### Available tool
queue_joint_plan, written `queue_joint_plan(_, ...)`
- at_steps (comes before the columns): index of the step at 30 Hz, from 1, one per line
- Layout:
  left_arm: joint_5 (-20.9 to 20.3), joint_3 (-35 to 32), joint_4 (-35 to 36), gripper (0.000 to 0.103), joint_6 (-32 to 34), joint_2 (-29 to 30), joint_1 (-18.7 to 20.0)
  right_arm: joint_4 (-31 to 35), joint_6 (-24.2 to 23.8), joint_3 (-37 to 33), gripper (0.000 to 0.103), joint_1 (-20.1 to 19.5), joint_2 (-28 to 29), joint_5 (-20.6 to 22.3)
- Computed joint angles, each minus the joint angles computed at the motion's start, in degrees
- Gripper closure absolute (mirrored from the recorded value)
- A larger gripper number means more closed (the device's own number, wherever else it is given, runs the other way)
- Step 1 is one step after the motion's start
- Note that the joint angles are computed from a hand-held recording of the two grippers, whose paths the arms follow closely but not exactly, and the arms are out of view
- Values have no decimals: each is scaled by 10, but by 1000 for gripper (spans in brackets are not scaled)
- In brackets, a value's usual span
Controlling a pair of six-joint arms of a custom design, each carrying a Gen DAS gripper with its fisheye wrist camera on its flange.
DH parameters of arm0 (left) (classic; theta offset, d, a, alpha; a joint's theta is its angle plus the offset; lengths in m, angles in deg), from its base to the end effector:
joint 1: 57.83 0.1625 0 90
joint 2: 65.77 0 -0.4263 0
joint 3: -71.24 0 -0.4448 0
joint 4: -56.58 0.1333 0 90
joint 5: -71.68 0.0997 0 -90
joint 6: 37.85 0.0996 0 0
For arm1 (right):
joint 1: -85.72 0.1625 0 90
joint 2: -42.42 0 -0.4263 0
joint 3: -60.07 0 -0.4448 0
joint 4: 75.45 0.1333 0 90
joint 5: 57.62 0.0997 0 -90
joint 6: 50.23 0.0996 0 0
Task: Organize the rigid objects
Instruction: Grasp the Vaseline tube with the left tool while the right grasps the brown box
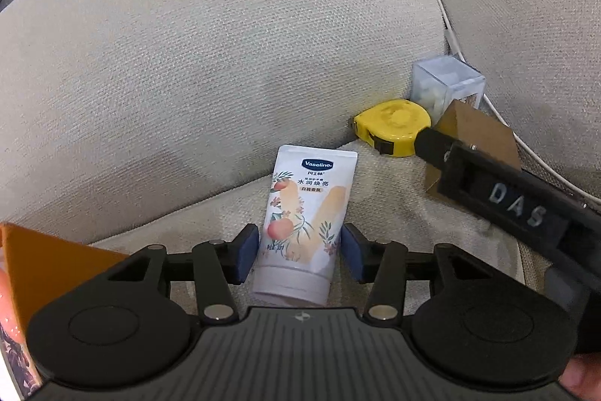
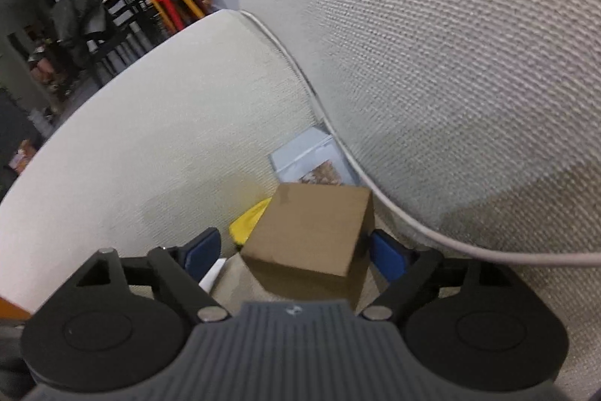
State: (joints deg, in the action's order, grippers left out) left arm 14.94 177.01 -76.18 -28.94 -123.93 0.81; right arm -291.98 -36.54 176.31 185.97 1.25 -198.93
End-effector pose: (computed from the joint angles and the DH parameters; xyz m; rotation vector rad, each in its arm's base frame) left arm -0.1607 -0.6247 0.1047 0.9102 2.3887 -0.0424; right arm 0.1519 -0.5277 0.0525 -0.5633 -2.1392 1.2307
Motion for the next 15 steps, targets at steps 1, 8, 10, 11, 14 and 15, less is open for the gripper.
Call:
queue_joint_plan(1,2,0,-2,45,0,2,0,4,-5,-2,21,1,3,-8)
queue_joint_plan(8,11,7,-35,37,35,10,0,19,-26,54,37,-3,-42,34)
queue_joint_plan(10,7,4,-42,37,40,14,2,39,-21,75,38,1,-57,34)
queue_joint_plan(11,5,3,-45,37,41,17,3,38,-17,80,38,2,-60,32)
queue_joint_plan(14,-7,-3,-42,46,49,22,5,38,-11,79,38,-1,-62,34)
queue_joint_plan(15,-9,-2,-42,47,47,20,5,36,-14,76,38,-1,-58,33)
